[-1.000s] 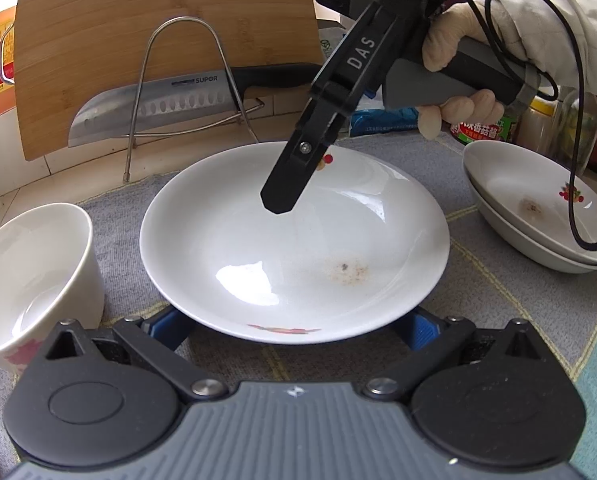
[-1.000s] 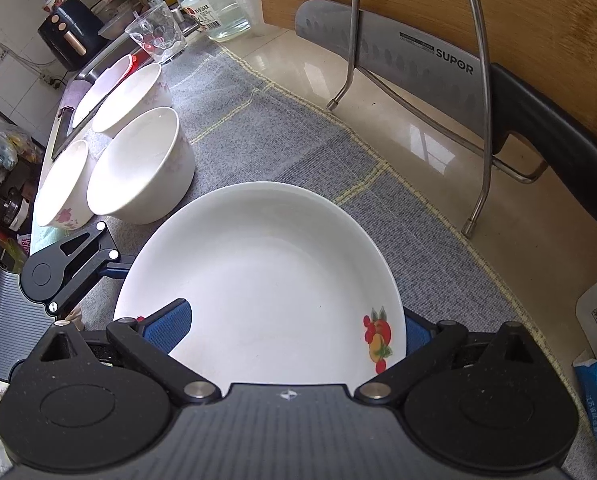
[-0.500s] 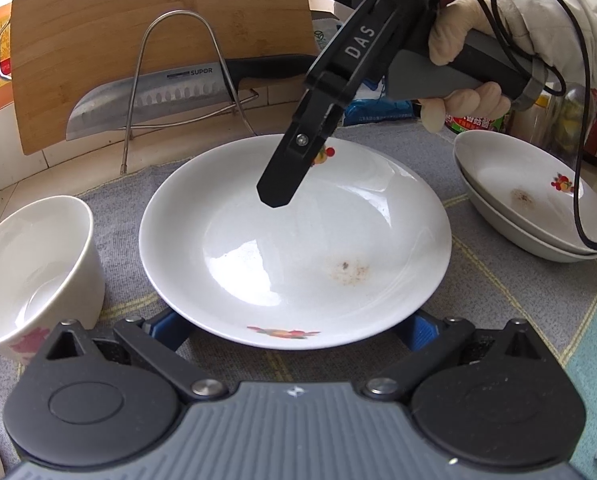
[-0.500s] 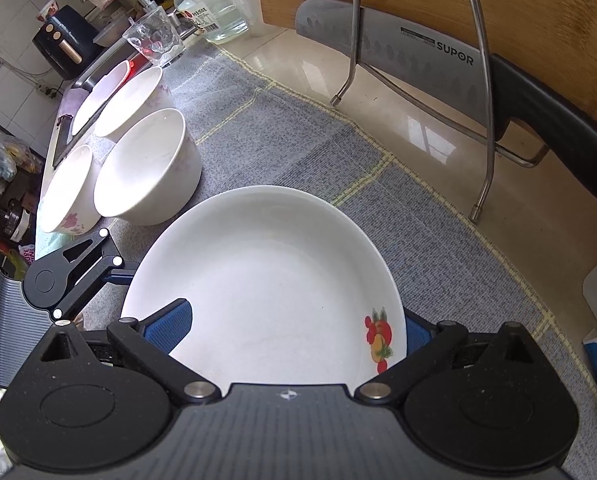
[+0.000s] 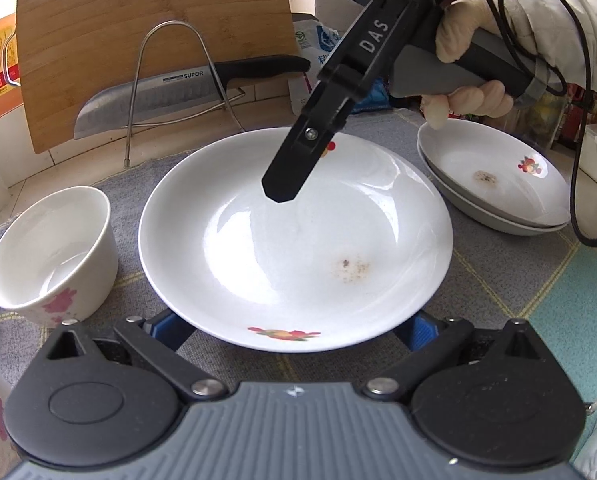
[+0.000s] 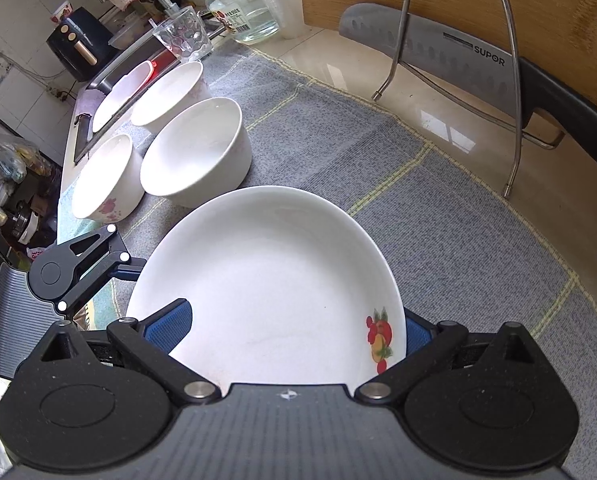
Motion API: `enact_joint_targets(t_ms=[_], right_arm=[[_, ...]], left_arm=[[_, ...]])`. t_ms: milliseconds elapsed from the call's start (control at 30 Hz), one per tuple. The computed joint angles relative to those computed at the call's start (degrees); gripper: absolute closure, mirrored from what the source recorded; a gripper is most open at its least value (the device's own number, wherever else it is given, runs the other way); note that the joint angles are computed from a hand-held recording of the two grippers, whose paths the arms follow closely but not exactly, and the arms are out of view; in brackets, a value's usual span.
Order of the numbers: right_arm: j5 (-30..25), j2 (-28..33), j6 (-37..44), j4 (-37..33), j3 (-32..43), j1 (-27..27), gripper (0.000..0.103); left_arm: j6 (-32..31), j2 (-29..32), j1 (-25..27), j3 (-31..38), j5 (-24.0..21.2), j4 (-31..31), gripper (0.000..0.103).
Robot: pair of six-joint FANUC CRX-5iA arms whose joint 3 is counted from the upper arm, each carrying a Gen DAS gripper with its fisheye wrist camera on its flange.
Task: Organize plates and bowls
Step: 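Lift the flower plate by its rim with the right gripper, then carry the flower plate over the plate stack with the right gripper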
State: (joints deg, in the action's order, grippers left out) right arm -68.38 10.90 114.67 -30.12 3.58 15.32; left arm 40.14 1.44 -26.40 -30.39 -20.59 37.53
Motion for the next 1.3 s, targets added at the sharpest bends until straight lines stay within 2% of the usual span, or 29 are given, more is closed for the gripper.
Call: enact_joint_targets(t_ms=[300,667,867,1033,1300], right_arm=[[1.7,-5.3,-1.3,0.1,-4.1,1.0,0.0],[3.3,-11.7,-1.9,-0.4,-9.3,-0.4,0.0],[4.3,-15.6,-2.7,-0.1,-12.6,-1.9,0.0],[4.7,-18.5,-3.7,0.5,-15.3,-3.9,0.0],[4.8,-21.8,-4.1,0.5,-18.3,-7.5,0.0]], left_arm=[[1.3,-3.6,0.3,0.4,-3.3,-3.1,0.002],[2.7,-4.8,-1.0,3.2,-7.7,-6.3,0.002],[0.4,-3.3,-2.2,4.7,-8.9,-4.8,0.002],[-3.5,-1.9,-3.4,5.1,-9.4,-0.9,0.002],[-5.3,1.1,-5.6,7.3,-10.1,0.7,0.002]])
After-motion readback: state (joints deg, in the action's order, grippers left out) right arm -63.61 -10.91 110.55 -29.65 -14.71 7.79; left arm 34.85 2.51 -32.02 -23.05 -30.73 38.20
